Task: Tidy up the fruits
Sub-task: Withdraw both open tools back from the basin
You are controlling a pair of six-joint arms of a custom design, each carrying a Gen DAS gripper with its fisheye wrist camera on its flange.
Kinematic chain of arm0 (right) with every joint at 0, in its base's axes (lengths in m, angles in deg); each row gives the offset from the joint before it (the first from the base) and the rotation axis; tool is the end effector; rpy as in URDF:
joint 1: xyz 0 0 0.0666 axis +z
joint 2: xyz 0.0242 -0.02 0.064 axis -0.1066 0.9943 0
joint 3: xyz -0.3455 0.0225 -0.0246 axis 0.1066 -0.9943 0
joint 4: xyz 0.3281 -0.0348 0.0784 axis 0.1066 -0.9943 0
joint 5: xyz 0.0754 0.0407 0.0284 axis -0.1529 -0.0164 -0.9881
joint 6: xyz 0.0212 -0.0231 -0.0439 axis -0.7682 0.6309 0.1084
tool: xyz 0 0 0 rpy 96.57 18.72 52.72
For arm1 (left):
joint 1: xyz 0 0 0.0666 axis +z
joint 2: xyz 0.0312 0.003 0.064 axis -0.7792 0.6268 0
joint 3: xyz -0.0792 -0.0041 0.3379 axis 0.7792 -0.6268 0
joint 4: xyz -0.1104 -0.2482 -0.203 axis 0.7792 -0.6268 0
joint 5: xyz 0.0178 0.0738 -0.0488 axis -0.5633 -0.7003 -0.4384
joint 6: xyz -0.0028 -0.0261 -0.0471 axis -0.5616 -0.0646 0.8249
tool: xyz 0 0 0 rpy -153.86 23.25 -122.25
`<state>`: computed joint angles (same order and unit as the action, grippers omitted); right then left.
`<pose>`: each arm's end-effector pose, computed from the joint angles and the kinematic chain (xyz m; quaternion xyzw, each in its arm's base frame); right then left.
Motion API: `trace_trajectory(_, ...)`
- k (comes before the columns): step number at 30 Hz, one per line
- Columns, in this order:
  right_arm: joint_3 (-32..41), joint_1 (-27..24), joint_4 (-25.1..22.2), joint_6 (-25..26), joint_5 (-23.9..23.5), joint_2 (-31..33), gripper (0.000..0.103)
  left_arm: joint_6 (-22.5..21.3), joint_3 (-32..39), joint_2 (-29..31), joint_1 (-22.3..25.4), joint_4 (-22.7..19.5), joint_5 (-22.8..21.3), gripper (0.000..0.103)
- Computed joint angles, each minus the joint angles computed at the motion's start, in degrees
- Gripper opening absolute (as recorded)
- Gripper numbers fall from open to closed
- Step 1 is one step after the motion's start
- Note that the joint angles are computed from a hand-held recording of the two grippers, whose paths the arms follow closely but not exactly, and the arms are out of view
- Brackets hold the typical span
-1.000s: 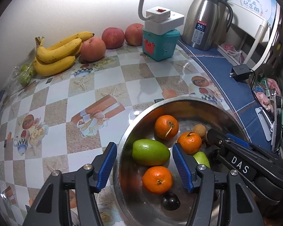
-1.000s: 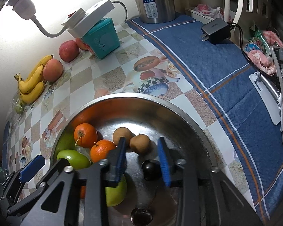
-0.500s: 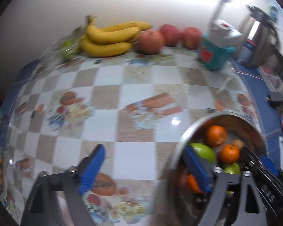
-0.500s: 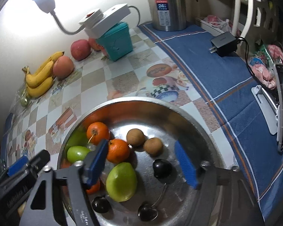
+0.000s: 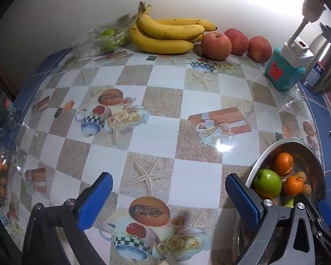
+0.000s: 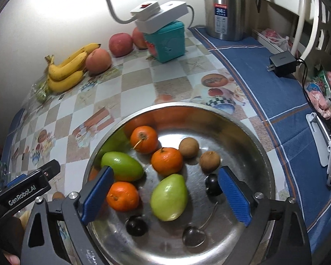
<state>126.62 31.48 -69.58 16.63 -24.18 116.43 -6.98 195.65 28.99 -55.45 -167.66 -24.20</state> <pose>0.4001 0.2915 0.4815 0.2281 0.9389 0.0237 0.2567 0.4866 -0.0363 0.4893 0.0383 0.9755 -0.0005 0.2166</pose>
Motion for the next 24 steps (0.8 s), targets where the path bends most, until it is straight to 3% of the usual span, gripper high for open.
trace_trajectory(11,4.1,2.1,-1.9,-0.8,0.3,2.1,0.099,-3.2,-3.5,-2.8,1.5,2.7,-2.8,0.103)
trace_trajectory(19,5.0,3.3,-3.5,-2.4,-0.3,2.7,0.099,-2.7,-4.5,-3.4,2.5,0.5,-8.6,0.103)
trace_trajectory(24,4.3,4.2,-3.7,-3.7,-0.6,2.0,0.099,-3.5,-4.2,-3.6,3.3,-3.6,-7.9,0.103)
